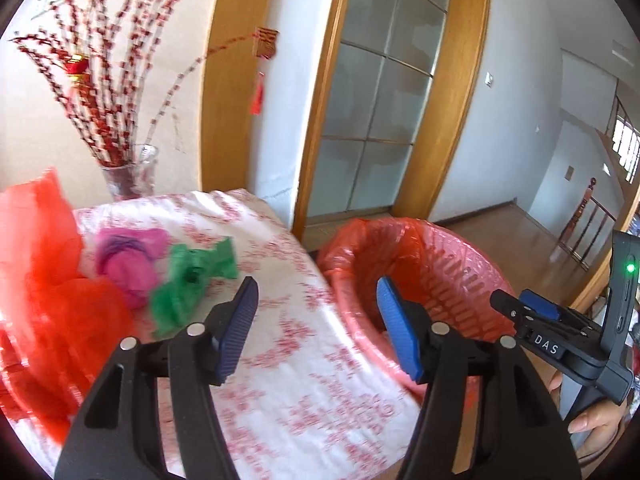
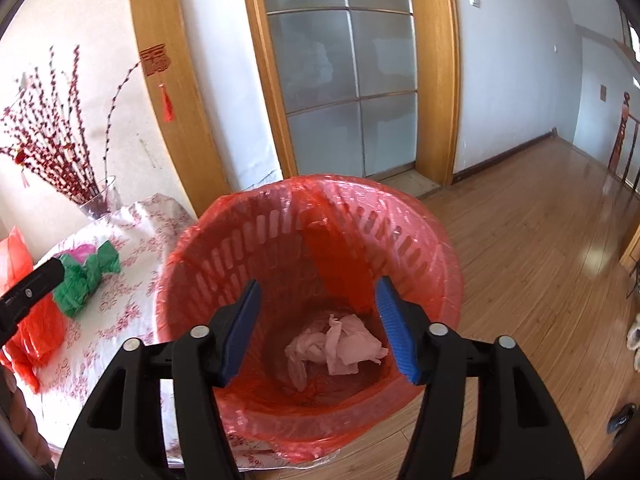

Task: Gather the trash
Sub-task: 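Move both open tools back to the bags on the table, then grasp the green bag with the right tool while the left tool grasps the large red bag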

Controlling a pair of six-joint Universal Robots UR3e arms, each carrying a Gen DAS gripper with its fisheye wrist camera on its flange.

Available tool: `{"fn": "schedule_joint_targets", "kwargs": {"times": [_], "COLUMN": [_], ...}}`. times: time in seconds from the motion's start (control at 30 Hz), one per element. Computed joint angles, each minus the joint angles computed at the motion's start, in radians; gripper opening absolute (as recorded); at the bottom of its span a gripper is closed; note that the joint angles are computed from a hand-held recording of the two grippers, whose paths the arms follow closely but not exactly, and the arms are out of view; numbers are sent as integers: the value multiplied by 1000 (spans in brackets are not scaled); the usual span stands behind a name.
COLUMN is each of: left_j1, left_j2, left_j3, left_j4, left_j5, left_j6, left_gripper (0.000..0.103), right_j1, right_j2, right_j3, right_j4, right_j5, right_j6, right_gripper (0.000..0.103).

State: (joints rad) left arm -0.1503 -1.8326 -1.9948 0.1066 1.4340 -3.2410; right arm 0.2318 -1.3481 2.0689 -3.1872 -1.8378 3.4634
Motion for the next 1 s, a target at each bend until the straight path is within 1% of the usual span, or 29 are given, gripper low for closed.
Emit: {"fn": "schedule_joint_targets", "kwargs": {"times": [0.1,0.2,0.27,0.4,0.47,0.53,0.63,0.67,0.77,0.83,0.9,0.97,1.0], "left_j1": [57,141,200,348,425,516,629,672,781,823,854,876,884], "left_j2": [95,202,274,422,484,551,613,636,696,715,721,726,728], "left_j3": [-118,-246,-317,-450,-498,-542,-575,-591,-627,-639,-644,-653,-655], "left_j4": [48,85,91,93,89,69,36,26,-12,-30,-43,-53,-57], "left_j5": [21,23,24,9,-10,-51,-102,-129,-207,-237,-266,-289,-297], "left_j6": [22,44,56,93,111,133,162,175,211,225,233,240,242], "left_gripper": [66,69,71,76,78,78,78,78,78,78,78,78,78], "right_j1": [60,105,144,218,253,283,316,324,352,366,373,378,381], "right_j2": [34,66,106,214,283,358,469,505,617,697,778,847,888], "right_j3": [-55,-105,-161,-325,-435,-549,-738,-801,-1002,-1155,-1310,-1446,-1524], "right_j4": [19,30,46,115,162,199,288,316,408,491,582,663,712], "right_j5": [-30,-21,-19,-5,18,36,77,93,104,102,105,99,87], "right_j6": [-1,10,14,19,20,19,28,32,46,51,58,59,59], "right_gripper": [68,68,68,68,67,65,57,55,54,53,47,45,41]}}
